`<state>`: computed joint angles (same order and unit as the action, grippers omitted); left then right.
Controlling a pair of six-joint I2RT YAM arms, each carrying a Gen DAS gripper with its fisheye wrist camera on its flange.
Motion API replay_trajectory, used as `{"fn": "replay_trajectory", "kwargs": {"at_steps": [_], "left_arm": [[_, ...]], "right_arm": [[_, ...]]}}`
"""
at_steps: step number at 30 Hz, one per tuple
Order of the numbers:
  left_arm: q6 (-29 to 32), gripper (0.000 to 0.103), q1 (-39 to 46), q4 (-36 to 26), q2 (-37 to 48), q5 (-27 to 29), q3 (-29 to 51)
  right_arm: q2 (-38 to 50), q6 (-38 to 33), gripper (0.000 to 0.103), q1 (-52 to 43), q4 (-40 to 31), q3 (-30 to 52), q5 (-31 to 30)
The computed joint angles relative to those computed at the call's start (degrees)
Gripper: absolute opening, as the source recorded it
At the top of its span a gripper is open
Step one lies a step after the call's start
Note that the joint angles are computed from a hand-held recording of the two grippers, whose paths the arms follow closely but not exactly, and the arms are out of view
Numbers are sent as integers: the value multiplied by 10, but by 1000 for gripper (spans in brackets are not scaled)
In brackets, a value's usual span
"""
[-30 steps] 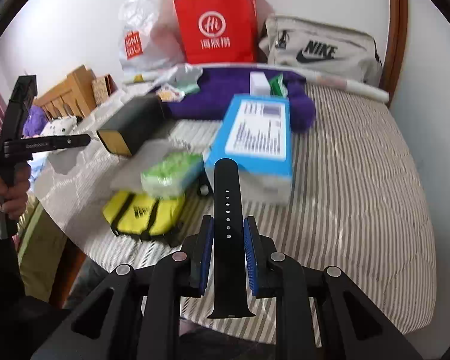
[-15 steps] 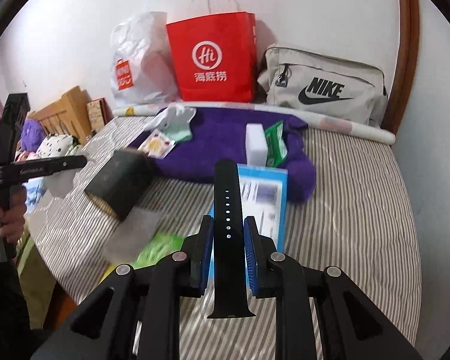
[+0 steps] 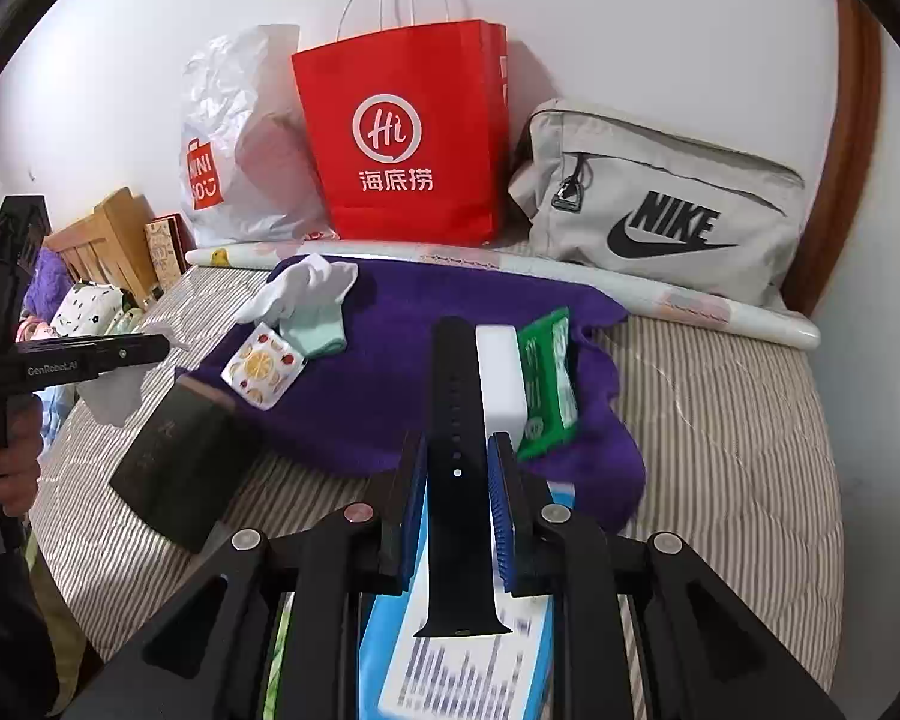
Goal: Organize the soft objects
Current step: 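Carry the tissue onto the purple towel with the left tool while the right tool carries the strap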
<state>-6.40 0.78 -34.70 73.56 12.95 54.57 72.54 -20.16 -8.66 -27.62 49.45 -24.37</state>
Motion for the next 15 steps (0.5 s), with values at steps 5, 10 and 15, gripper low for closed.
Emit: {"fn": "replay_trajectory", "kwargs": {"at_steps": [5,10,15], "left_arm": [[-12,22,-1,16,75,4,43],[-14,22,-2,22,137,5,85],[-11,22,1,22,186,9,121]], "right_arm": [[69,10,20,16,26,39,13],[146,16,20,22,39,91,21],[212,22,20,28,46,145,39]]}}
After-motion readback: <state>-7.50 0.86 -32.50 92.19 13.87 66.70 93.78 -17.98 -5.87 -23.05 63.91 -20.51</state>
